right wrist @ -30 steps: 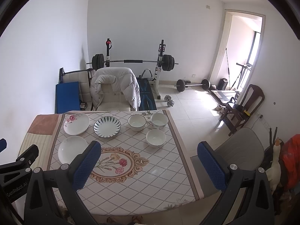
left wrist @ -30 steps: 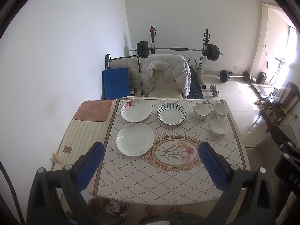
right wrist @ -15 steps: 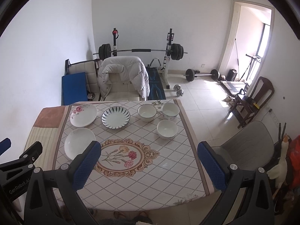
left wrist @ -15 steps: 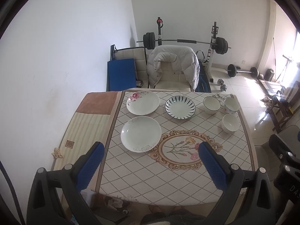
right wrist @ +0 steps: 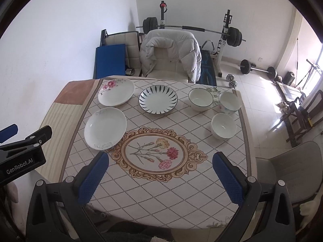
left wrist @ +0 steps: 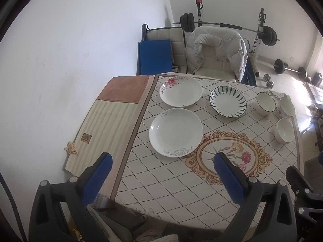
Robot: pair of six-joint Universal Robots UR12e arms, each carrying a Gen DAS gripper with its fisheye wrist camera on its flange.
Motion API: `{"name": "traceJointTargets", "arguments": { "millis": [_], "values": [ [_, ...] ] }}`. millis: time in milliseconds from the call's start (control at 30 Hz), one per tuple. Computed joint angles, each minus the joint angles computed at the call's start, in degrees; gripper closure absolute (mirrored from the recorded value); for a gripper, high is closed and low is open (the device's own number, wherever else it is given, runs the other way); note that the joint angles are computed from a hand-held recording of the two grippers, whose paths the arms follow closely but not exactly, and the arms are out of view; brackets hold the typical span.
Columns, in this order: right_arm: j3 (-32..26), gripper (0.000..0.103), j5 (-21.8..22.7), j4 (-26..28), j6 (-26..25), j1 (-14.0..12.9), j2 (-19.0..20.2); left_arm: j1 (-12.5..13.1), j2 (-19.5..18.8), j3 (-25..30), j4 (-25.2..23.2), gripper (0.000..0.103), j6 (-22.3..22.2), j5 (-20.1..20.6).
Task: Organize plates and bowls
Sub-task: 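Move the right gripper toward the rim of the plain white swirl plate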
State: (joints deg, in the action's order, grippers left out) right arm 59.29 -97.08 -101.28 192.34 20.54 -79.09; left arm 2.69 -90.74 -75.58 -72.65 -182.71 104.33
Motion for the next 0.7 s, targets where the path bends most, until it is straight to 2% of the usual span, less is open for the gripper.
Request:
{"name": "traceJointTargets", "arguments": {
  "millis": [167, 333, 500, 700],
  "values": [
    [-0.9, 0.000, 3.0, -0.3, -2.1, 0.1, 3.2, 1.1, -2.1, 0.7, -2.7, 0.000, 0.0, 0.2],
    [-4.4, 0.000, 3.9, 2.3, -2.1, 0.8, 7.5, 3.1, -4.6, 1.7, -2.2, 0.000, 2.8, -1.0],
    [-9.6, 0.000, 3.2, 5.5, 0.2, 1.9, 12.7, 5.2, -7.9, 3.7, -2.8, 0.000, 7.3, -3.3],
    [-16.7, 0.000, 4.6, 10.2, 3.2, 2.6, 19.5, 7.7, -12.6, 6.2, -4.9, 0.000, 11.5, -7.0]
  ]
}}
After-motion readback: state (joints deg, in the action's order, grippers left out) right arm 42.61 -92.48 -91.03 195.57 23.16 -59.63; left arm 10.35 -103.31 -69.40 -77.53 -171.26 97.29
